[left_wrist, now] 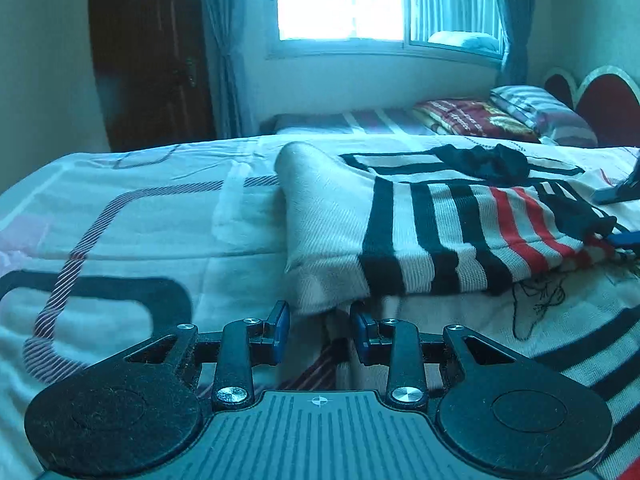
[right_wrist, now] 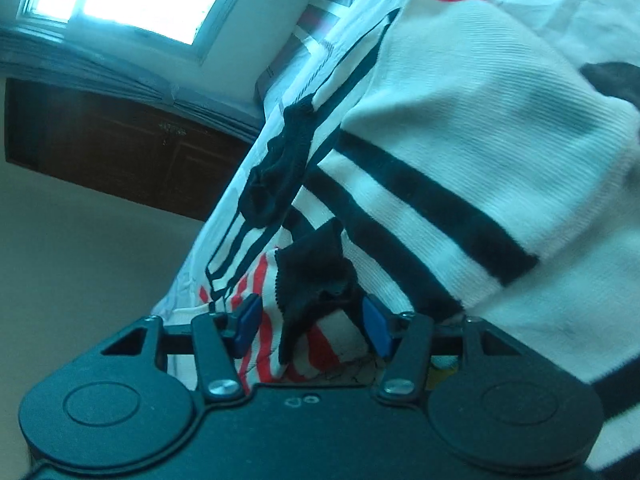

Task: Fold small clothes
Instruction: 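Close the right tool on the cuff while the left tool releases it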

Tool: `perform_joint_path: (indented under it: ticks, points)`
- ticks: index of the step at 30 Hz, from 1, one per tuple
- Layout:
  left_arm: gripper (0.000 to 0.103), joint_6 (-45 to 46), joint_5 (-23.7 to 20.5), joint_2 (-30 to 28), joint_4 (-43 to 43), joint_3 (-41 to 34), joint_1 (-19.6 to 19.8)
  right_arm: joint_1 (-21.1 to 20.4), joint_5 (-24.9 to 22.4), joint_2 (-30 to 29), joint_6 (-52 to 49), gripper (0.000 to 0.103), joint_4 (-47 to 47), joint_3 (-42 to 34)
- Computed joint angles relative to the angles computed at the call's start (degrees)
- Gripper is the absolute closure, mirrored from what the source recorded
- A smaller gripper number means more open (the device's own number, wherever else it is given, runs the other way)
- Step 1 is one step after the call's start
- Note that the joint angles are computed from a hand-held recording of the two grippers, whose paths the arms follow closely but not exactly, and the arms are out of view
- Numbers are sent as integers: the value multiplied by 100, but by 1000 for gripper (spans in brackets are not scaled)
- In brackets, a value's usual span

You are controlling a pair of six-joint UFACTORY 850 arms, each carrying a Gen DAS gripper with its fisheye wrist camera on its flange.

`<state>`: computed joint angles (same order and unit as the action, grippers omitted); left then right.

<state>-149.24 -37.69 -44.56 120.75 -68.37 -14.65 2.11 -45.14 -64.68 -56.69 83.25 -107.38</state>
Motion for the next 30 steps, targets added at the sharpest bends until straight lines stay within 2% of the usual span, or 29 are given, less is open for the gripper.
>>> perform_joint_path:
  ticks: [1,2,3,6,8,10,13,16,19,20,23,25,26,30]
  points:
    - [69,123,72,-73,-43,-122,30,74,247,46,-200,74,-110,14]
    - [69,204,123,-124,-82,-212,59,156,558,150,-640,89,-73,141]
    - [69,242,195,-168,-111,-291,91,201,753,269,-1240,93,187,302]
    - [69,466,370,-186,-351,-405,120,238,1173,826,-3039,95,1041,844]
    - [69,729,367,-224,-535,-476,87,130,1079,1167,-4238,95,1939,1262]
    - [69,894,352,-246,-612,-511,59,22,1009,1329,-5071,95,2424,1537]
    - [69,932,394,-235,-642,-523,61,32,1525,1169,-4906,95,1906,1424]
    - [70,995,391,-219,-603,-499,58,19,1599,993,-4465,95,1586,1310]
    - [69,1141,463,-214,-665,-523,78,30,1613,834,-4019,91,1272,1157]
    - [69,1201,485,-215,-709,-541,80,21,1599,780,-3796,85,1167,1100]
    - [69,1259,451,-167,-617,-506,55,-85,1263,630,-3114,80,833,880]
    - [69,1192,438,-150,-476,-481,30,-109,1250,635,-3274,89,965,915]
    - [69,1517,482,-212,-754,-574,20,-101,1271,674,-3626,96,1168,972]
    - [69,1374,654,-206,-768,-585,93,-91,1006,949,-5617,96,2547,1424]
